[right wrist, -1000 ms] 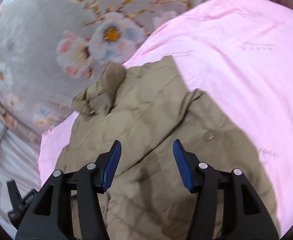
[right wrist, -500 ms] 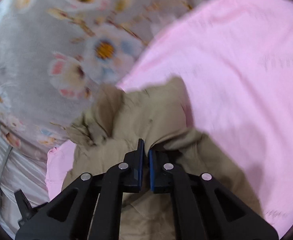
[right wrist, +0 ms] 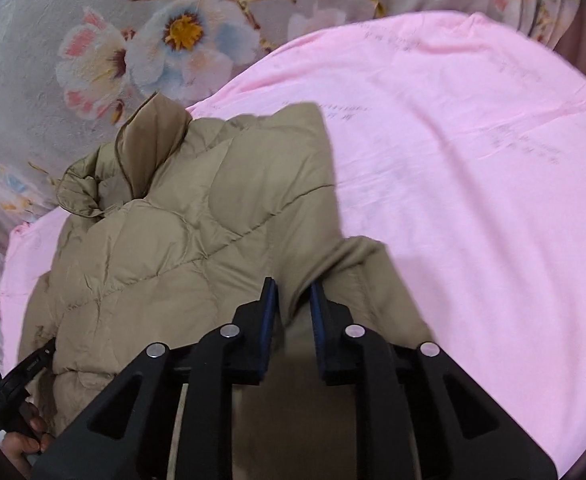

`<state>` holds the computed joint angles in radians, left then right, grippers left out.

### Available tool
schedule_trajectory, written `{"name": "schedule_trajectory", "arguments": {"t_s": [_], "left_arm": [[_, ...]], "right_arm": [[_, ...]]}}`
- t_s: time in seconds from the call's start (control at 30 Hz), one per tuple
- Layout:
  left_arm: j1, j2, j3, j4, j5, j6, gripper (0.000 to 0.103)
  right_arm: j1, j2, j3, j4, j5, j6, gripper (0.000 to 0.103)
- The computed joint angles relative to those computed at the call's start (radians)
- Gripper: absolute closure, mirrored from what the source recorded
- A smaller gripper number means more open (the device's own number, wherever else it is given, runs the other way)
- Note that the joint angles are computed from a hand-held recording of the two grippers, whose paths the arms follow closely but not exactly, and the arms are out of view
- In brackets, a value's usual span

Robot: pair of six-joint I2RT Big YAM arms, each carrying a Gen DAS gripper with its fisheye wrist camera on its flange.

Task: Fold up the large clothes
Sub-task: 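Carry the held sleeve across the jacket body toward the other sleeve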

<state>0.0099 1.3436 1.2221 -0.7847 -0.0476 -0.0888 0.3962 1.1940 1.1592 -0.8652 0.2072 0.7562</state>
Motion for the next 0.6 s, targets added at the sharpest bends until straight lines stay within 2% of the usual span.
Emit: {"name": "schedule_trajectory", "arguments": {"t_s": [0.03, 0.1, 0.17, 0.2, 0.33, 0.47, 0.53, 0.6], "left_arm": [[-0.004, -0.006, -0.001, -0.004, -0.019, 0.008, 0.082], [-0.007, -0.031, -0.004, -0.011, -0.045, 0.015, 0.072], [0.003, -0.082, -0.021, -0.005, -0.049, -0.015, 0.052], [0.013, -0.109, -0.028, 0.002, -0.037, -0.042, 0.049], [0.002, -0.130, -0.011, 0.020, 0.001, -0.098, 0.046], [-0.062, -0.079, -0.003, 0.021, -0.011, -0.080, 0.046], [-0.090, -0.033, -0.005, 0.004, -0.033, -0.072, 0.046], [-0.101, -0.025, -0.036, 0.036, -0.046, -0.066, 0.046]], "right_arm": [[0.025, -0.025, -0.001, -0.002, 0.063, 0.009, 0.084], [0.066, -0.049, 0.013, 0.018, 0.133, -0.009, 0.082], [0.095, -0.029, 0.048, 0.046, 0.103, -0.050, 0.082], [0.100, -0.004, 0.069, 0.057, 0.049, -0.070, 0.082], [0.132, 0.111, 0.137, 0.078, -0.063, -0.101, 0.082], [0.161, 0.202, 0.167, 0.049, -0.090, -0.090, 0.082], [0.171, 0.212, 0.156, 0.049, -0.075, -0.092, 0.083], [0.177, 0.208, 0.135, 0.071, -0.064, -0.098, 0.083]]}}
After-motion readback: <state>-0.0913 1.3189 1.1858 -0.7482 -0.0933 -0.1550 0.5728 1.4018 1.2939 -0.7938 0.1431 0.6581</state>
